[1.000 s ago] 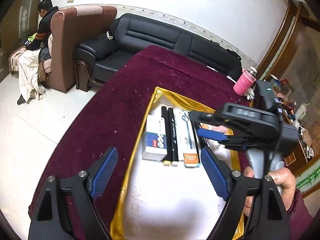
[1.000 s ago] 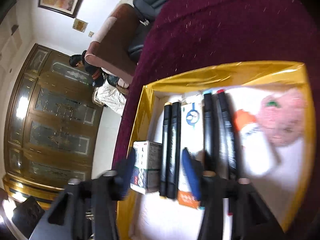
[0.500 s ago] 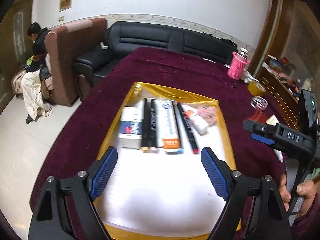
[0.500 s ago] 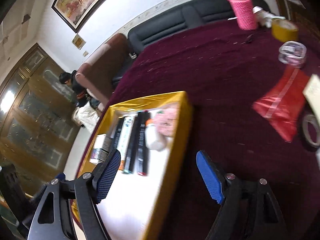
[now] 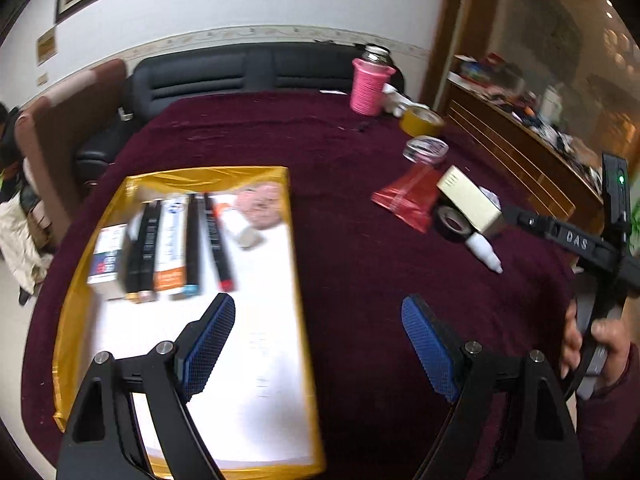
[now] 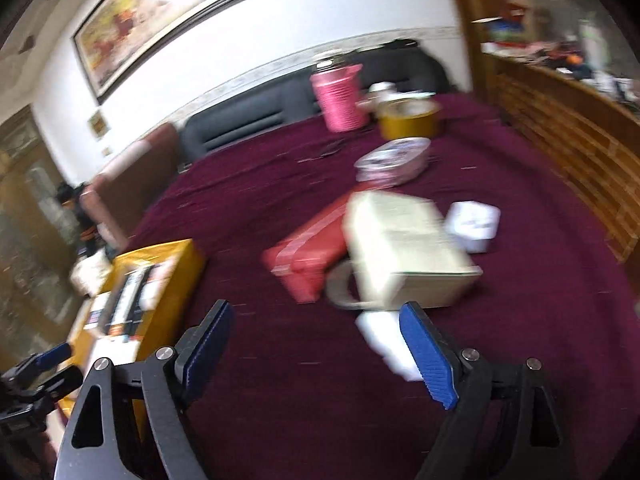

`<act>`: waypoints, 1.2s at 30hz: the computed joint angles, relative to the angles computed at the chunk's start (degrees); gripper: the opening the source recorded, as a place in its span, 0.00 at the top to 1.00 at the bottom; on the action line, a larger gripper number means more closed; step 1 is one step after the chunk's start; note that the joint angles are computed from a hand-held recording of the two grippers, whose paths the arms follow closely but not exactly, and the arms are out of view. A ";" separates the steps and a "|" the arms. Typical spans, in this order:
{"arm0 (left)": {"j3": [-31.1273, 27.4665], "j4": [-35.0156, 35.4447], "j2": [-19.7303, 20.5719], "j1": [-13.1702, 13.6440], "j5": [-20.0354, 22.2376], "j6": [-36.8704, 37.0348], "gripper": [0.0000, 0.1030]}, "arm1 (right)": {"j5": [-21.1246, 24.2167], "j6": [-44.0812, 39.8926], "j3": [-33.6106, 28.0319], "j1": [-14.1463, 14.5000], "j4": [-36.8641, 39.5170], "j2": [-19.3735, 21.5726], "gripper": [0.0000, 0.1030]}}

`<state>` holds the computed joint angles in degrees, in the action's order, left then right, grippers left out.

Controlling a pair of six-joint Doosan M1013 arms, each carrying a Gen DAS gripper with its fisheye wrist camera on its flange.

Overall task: Organize objects
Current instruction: 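Withdraw both tools from the tray back over the table, then grasp the white dropper bottle with right tool while left grasps the tape roll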

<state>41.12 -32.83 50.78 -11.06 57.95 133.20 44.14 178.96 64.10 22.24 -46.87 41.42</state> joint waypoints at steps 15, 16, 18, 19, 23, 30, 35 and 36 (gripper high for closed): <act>2.22 3.03 -0.65 -2.68 2.40 1.06 0.18 | 7.48 -16.57 -3.08 -1.67 9.84 3.10 0.15; 2.38 2.95 -0.76 -2.69 2.33 1.19 0.18 | 8.85 -18.53 -4.55 -1.59 10.08 3.97 0.16; 2.69 2.91 -0.98 -2.69 2.19 1.49 0.18 | 10.65 -21.92 -7.06 -1.67 11.43 5.47 0.20; 2.78 2.93 -1.06 -2.69 2.10 1.64 0.18 | 11.18 -23.15 -8.04 -1.71 12.02 6.04 0.21; 2.73 2.24 -1.12 -2.75 2.11 2.72 0.18 | 11.96 -25.48 -10.08 -1.96 13.69 7.29 0.29; -0.26 0.50 0.67 -3.71 4.57 4.98 0.18 | 10.12 -24.18 -8.61 -2.32 14.38 6.81 0.73; -1.95 -2.58 1.95 -4.19 6.71 7.24 0.18 | 3.99 -17.33 -2.33 -2.86 13.66 3.50 0.73; -1.61 -3.70 1.92 -4.41 6.33 9.68 0.18 | 2.77 -15.93 -1.11 -3.00 13.45 2.87 0.73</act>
<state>39.51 -36.52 52.70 -15.48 64.28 142.88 46.91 163.03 62.99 19.24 -33.42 44.30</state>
